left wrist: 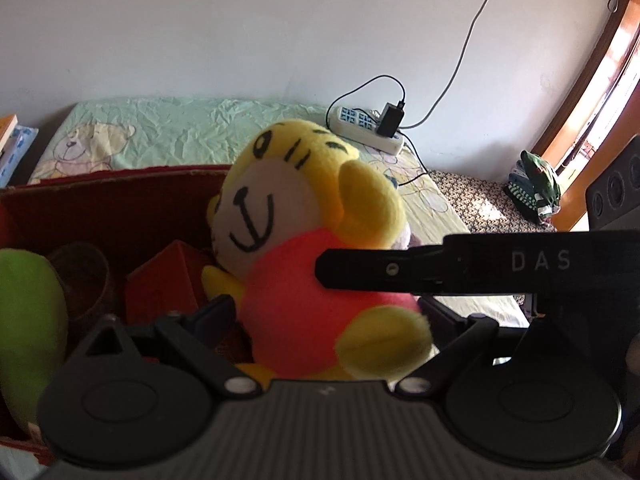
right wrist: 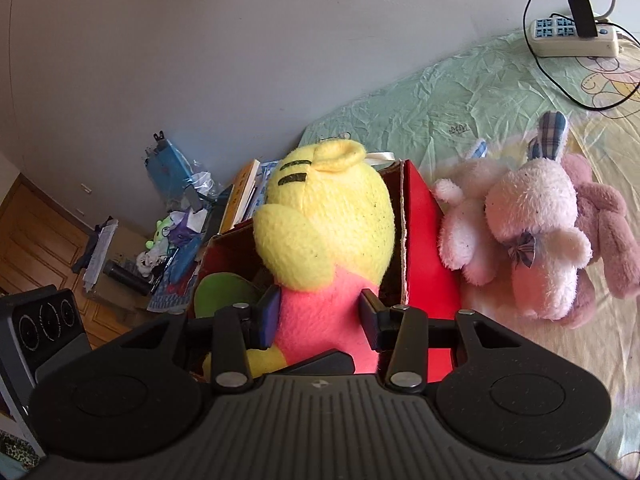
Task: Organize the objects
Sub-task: 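Carry the yellow tiger plush with the right gripper to the red box, then lower the yellow tiger plush into the red box with the right gripper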
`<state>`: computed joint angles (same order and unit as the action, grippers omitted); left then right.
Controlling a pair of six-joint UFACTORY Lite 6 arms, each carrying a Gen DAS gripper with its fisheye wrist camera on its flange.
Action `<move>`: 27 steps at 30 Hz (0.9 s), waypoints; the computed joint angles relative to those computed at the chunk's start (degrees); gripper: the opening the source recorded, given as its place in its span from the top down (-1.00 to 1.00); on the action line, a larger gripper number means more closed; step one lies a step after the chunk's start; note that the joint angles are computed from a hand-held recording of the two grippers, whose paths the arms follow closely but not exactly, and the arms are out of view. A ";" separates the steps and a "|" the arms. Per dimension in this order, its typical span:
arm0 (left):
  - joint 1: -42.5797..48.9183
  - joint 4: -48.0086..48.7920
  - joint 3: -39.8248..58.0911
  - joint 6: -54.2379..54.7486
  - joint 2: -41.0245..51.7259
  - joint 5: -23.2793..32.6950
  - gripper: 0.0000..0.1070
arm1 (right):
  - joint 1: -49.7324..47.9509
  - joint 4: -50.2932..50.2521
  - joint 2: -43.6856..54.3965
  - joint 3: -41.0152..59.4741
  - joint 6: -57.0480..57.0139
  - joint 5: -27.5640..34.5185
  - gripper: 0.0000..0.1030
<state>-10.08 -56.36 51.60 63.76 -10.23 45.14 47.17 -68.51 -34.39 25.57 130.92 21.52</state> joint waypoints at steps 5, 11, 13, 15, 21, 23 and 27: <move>-0.36 0.37 0.90 2.30 2.57 1.00 -0.80 | 3.84 -3.26 4.48 1.11 7.87 4.99 0.07; -1.09 1.57 1.40 2.52 3.99 -0.55 -0.84 | 7.64 -6.66 1.33 -1.48 16.22 9.06 0.02; -2.12 3.60 1.87 0.47 4.83 -2.00 -0.84 | 9.75 -7.09 0.36 -2.25 17.65 11.25 0.02; -2.34 4.74 2.25 -0.61 5.55 -2.23 -0.85 | 11.50 -7.40 -0.52 -3.20 19.04 12.70 0.06; -5.85 9.18 0.43 -5.18 2.90 -6.86 -0.85 | 14.06 -10.22 -1.83 -5.67 23.18 14.67 0.21; -7.38 11.53 -0.36 -7.98 1.91 -9.11 -0.87 | 13.93 -10.88 -2.96 -6.62 24.09 14.25 0.23; -9.49 16.42 -0.73 -14.60 1.66 -11.19 -0.87 | 14.02 -12.11 -5.20 -8.54 24.96 13.30 0.26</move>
<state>-19.57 -39.95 50.87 49.16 -8.58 33.95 61.19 -80.62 -39.58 17.03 155.88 34.82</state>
